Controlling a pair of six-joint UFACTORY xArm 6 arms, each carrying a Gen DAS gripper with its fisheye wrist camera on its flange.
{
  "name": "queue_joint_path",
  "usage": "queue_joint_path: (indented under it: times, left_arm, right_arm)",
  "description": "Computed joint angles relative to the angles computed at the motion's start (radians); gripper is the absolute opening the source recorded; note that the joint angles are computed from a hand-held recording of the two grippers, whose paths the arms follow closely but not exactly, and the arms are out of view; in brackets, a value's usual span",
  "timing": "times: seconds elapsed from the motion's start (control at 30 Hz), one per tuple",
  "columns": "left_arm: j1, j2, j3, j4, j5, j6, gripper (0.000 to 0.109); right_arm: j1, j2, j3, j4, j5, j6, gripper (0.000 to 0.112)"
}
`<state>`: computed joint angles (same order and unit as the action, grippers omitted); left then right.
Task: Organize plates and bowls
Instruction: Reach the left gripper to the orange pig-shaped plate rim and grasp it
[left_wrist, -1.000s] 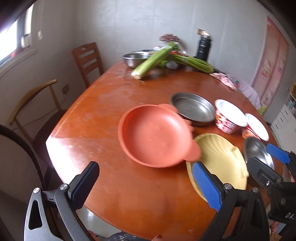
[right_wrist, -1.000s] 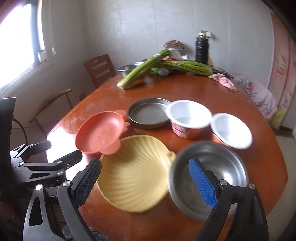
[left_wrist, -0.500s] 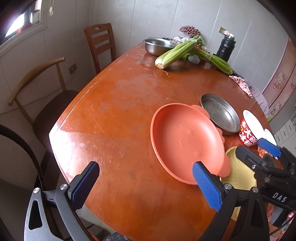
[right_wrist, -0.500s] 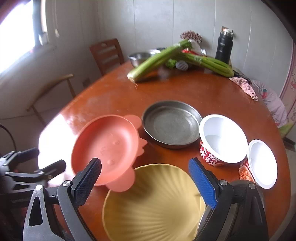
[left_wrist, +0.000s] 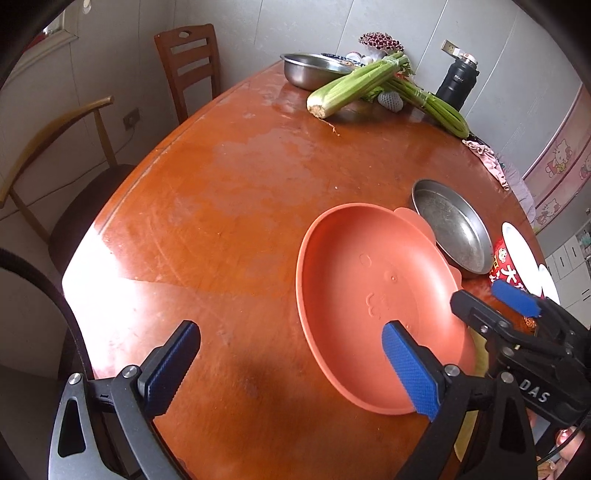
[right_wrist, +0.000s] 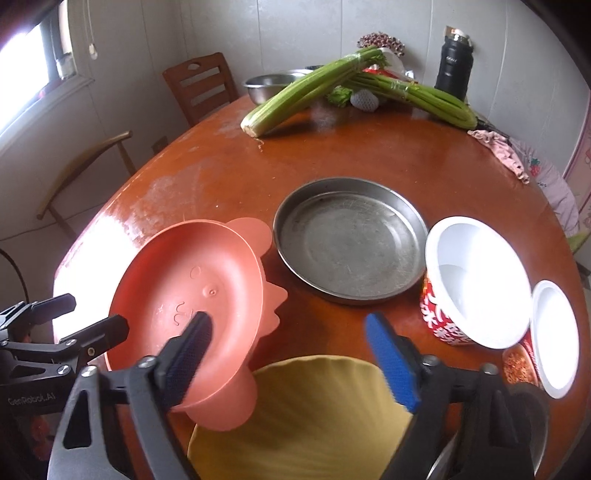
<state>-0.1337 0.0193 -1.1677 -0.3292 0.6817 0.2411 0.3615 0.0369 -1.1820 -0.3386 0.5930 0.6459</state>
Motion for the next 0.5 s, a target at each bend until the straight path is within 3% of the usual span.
queue_joint_path:
  times: [0.07, 0.13, 0.37, 0.5]
  left_arm:
    - [-0.002, 0.008, -0.008, -0.009, 0.002, 0.009, 0.097]
    - [-0.004, 0.016, -0.015, -0.008, 0.004, 0.013, 0.086]
    - [-0.011, 0.036, -0.038, -0.025, 0.027, 0.033, 0.070]
    - [-0.013, 0.040, -0.045, -0.077, 0.042, 0.074, 0.049]
  right_arm:
    - [0.001, 0.023, -0.021, 0.006, 0.015, -0.014, 0.072]
    - [0.002, 0.033, -0.027, 0.007, 0.013, -0.019, 0.071]
    - [0.006, 0.066, -0.060, 0.033, 0.023, -0.061, 0.056]
    - [0.008, 0.073, -0.062, 0.077, 0.006, -0.111, 0.050]
